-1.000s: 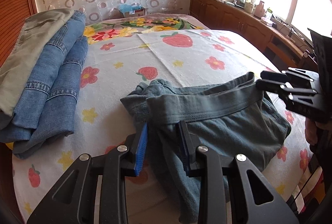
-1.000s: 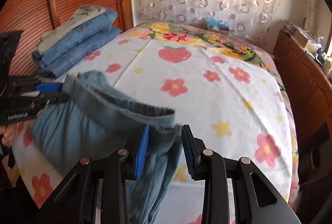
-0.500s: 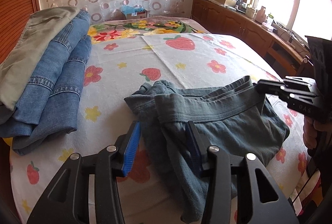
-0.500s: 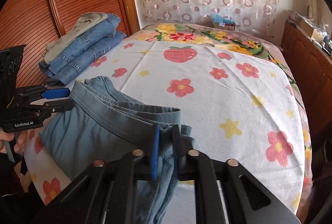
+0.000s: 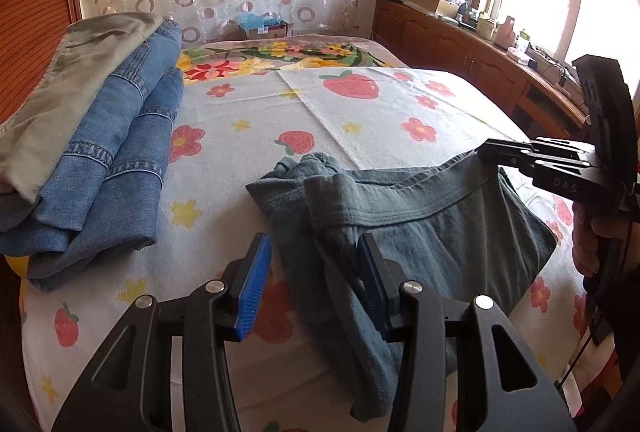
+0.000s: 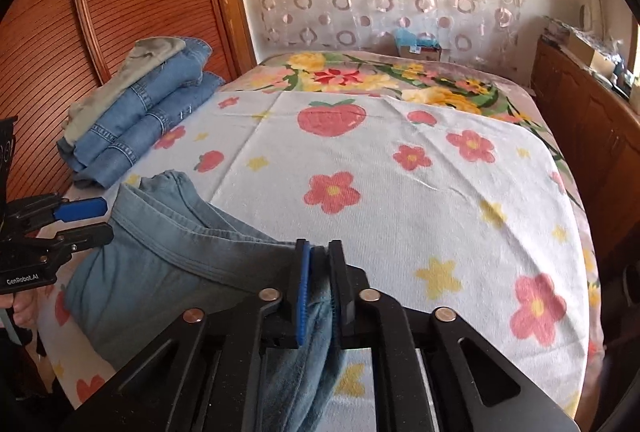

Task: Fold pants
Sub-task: 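Grasp the shorts with the right gripper while the left gripper holds its edge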

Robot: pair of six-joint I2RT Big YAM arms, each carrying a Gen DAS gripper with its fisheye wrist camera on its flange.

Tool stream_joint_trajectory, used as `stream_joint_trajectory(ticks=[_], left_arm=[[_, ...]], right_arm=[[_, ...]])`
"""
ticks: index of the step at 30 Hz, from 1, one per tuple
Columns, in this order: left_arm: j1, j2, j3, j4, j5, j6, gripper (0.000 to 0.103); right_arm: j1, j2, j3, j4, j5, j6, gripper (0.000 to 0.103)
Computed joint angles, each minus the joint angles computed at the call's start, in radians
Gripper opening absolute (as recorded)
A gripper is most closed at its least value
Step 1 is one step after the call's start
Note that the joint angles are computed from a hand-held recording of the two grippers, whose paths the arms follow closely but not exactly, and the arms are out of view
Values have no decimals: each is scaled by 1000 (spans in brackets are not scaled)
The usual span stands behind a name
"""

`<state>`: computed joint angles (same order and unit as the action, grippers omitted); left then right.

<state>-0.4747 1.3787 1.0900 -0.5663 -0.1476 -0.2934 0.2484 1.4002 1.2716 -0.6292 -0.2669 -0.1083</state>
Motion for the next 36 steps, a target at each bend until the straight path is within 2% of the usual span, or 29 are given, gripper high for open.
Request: stream_joint_trajectory(ticks=[6, 9, 18, 21, 36], left_arm=[[-4, 22, 2, -13, 3, -4, 46], [-7, 31, 3, -20, 4, -5, 46], [-7, 24, -28, 26, 5, 1, 47], [2, 24, -30, 27, 18, -13, 54], [-2, 26, -29, 26, 11, -19, 56]], right_arm=[[-2, -76, -57, 3, 18, 13, 40], [-9, -109, -90, -7, -4, 22, 42], [4, -156, -124, -56, 39, 10, 42], [0, -161, -127, -65, 48, 1, 42], [-25, -62, -33, -124, 20, -2, 44]])
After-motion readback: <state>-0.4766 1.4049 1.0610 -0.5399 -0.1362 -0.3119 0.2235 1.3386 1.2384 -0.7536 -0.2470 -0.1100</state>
